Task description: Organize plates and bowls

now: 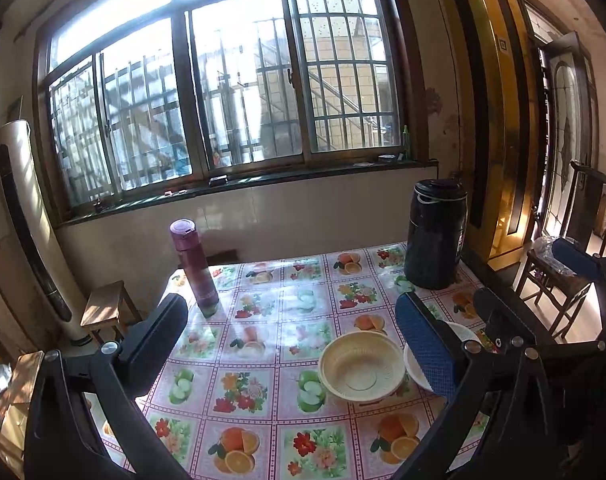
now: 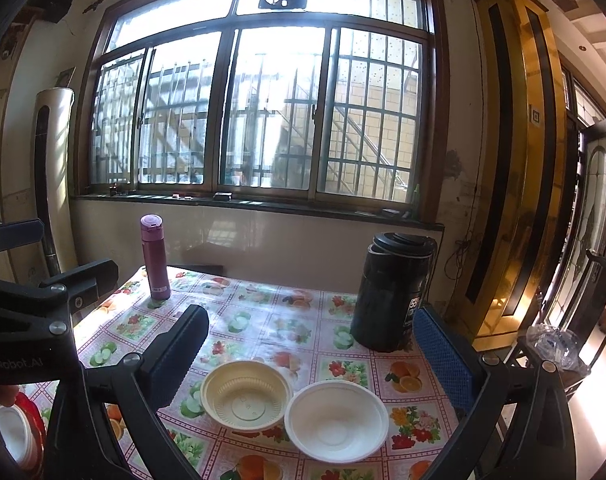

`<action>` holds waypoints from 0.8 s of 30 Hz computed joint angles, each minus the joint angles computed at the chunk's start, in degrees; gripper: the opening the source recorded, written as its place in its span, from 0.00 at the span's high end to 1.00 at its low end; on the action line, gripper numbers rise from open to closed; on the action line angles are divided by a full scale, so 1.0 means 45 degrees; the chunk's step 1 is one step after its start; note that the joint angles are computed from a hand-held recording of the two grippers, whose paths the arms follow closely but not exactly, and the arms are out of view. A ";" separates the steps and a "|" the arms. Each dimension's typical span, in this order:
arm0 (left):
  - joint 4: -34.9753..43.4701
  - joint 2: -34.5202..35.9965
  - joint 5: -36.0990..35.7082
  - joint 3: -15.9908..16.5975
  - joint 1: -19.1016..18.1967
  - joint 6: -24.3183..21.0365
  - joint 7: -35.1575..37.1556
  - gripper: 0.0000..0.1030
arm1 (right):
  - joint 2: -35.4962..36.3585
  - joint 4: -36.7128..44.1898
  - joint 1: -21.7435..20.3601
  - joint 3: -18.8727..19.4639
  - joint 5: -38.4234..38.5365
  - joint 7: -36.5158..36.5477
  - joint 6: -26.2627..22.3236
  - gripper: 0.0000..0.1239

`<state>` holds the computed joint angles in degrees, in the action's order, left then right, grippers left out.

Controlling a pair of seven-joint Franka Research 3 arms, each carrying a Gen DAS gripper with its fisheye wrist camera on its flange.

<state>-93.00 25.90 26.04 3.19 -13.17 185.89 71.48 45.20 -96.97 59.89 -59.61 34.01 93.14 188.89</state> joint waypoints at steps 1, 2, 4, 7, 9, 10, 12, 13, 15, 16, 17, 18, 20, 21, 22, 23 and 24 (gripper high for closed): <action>0.0031 0.0030 -0.0013 -0.0092 0.0061 -0.0031 0.0037 0.00 | 0.0025 0.0024 -0.0022 0.0009 0.0005 0.0009 -0.0027 0.17; 0.0090 0.0067 -0.0022 -0.0184 0.0126 -0.0074 0.0085 0.00 | 0.0042 0.0035 -0.0042 0.0017 -0.0004 0.0023 -0.0048 0.17; 0.0218 0.0146 -0.0040 -0.0246 0.0171 -0.0138 0.0123 0.00 | 0.0134 0.0073 -0.0046 -0.0020 -0.0024 0.0103 -0.0086 0.17; 0.0235 0.0173 -0.0076 -0.0470 0.0337 -0.0187 0.0205 0.00 | 0.0236 0.0121 -0.0016 -0.0131 -0.0105 0.0250 -0.0199 0.17; 0.0290 0.0215 -0.0084 -0.0495 0.0371 -0.0217 0.0244 0.00 | 0.0312 0.0091 0.0047 -0.0235 -0.0180 0.0389 -0.0220 0.17; 0.0313 0.0235 -0.0092 -0.0564 0.0428 -0.0248 0.0282 0.00 | 0.0318 0.0079 0.0057 -0.0253 -0.0230 0.0436 -0.0234 0.17; 0.0316 0.0251 -0.0118 -0.0680 0.0525 -0.0257 0.0339 0.00 | 0.0331 0.0079 0.0068 -0.0279 -0.0308 0.0540 -0.0252 0.17; 0.0354 0.0272 -0.0120 -0.0647 0.0507 -0.0266 0.0345 0.00 | 0.0337 0.0070 0.0074 -0.0290 -0.0340 0.0591 -0.0259 0.17; 0.0342 0.0268 -0.0158 -0.0812 0.0635 -0.0286 0.0409 0.00 | 0.0334 0.0044 0.0078 -0.0291 -0.0418 0.0672 -0.0270 0.17; 0.0325 0.0273 -0.0186 -0.0875 0.0683 -0.0287 0.0427 0.00 | 0.0360 0.0028 0.0103 -0.0320 -0.0436 0.0719 -0.0281 0.17; 0.0320 0.0277 -0.0209 -0.0975 0.0773 -0.0304 0.0479 0.00 | 0.0409 0.0017 0.0147 -0.0381 -0.0449 0.0774 -0.0302 0.17; 0.0334 0.0295 -0.0224 -0.1029 0.0831 -0.0319 0.0527 0.00 | 0.0456 0.0003 0.0180 -0.0426 -0.0470 0.0824 -0.0312 0.17; 0.0342 0.0314 -0.0260 -0.0996 0.0812 -0.0331 0.0526 0.00 | 0.0535 -0.0019 0.0227 -0.0498 -0.0509 0.0928 -0.0346 0.17; 0.0350 0.0347 -0.0290 -0.1070 0.0879 -0.0341 0.0557 0.00 | 0.0561 -0.0005 0.0218 -0.0496 -0.0538 0.0980 -0.0357 0.17; 0.0362 0.0378 -0.0324 -0.1182 0.0978 -0.0368 0.0611 0.00 | 0.0548 -0.0005 0.0210 -0.0485 -0.0578 0.1012 -0.0363 0.17; 0.0381 0.0413 -0.0348 -0.1233 0.1026 -0.0393 0.0649 0.00 | 0.0549 -0.0004 0.0181 -0.0450 -0.0614 0.1047 -0.0370 0.17; 0.0389 0.0452 -0.0364 -0.1171 0.0973 -0.0396 0.0631 0.00 | 0.0581 -0.0007 0.0171 -0.0439 -0.0634 0.1100 -0.0382 0.17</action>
